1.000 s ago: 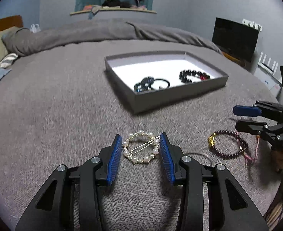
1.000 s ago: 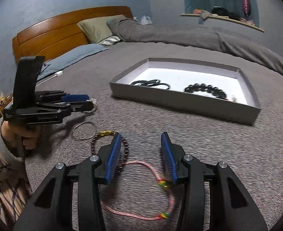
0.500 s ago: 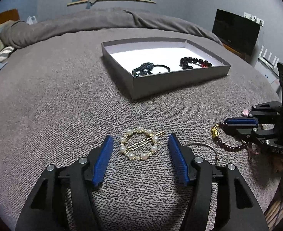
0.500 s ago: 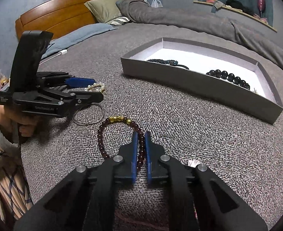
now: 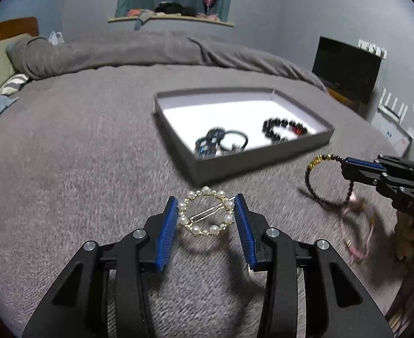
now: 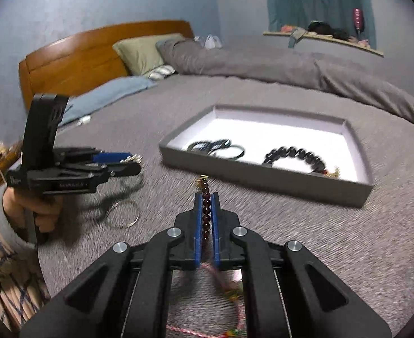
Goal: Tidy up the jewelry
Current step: 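Carry the pearl clip and red bead bracelet into the box and open both grippers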
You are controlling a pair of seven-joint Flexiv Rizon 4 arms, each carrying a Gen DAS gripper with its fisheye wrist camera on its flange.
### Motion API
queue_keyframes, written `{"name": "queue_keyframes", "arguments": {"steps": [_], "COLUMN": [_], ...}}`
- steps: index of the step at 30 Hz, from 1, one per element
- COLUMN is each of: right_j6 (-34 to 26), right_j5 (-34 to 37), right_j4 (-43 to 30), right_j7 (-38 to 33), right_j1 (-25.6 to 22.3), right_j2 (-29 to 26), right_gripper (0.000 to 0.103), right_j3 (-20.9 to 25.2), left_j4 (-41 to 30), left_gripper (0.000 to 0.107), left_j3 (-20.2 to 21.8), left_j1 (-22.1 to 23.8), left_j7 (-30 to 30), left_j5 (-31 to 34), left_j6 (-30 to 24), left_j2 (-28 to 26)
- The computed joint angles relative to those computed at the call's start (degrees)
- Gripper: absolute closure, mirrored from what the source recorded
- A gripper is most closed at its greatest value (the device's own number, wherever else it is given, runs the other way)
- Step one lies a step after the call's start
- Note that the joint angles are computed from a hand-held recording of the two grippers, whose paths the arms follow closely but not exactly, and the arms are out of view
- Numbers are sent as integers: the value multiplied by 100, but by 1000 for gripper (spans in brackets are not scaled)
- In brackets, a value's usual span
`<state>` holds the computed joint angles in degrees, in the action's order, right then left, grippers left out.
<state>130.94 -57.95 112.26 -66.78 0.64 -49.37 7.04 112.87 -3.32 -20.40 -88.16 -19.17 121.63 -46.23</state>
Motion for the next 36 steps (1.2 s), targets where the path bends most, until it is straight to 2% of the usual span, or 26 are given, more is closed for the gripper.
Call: {"name": "queue_keyframes", "arguments": {"steps": [7,15,18,24,29,34,36], "right_j6": [141,129,21,-274,-687,-1120,-1199], "right_j5": [132,435,405,64,-308,-1321,-1806], "right_j4": [-182,-518,-907,-1725,-2422,-3324,-3664], "right_j7": [190,217,479,1222,1715,2720,3269], "right_j1": [-76,47,-11,-138,-141,-348,-420], "right_j2": [14,-12,-134,-491,-840,-1345,-1516], "right_gripper": [97,97,97,97,97,97,97], "right_j3": [-8,-116,-80,-69,-99,98,95], "left_j4": [-424,-1155,-1444,-1983,-2340,-2753,-2910], "left_gripper": [64,64,64,64,64,64,64], "left_j3": [172,384,513,1033,1173,1559,1887], "left_j1": [-336,-641,-776,-1258,-1393,-1600,-1733], "left_j7": [169,660,827,1190,1331,1442,1380], "left_j5": [-381,-947,-1270,-2254,-2667,-3104,-3214], "left_j6": [230,-81,-222,-500,-628,-1064,-1405], "left_j2": [-99,-349,-498,-838,-1021,-1254,-1362]}}
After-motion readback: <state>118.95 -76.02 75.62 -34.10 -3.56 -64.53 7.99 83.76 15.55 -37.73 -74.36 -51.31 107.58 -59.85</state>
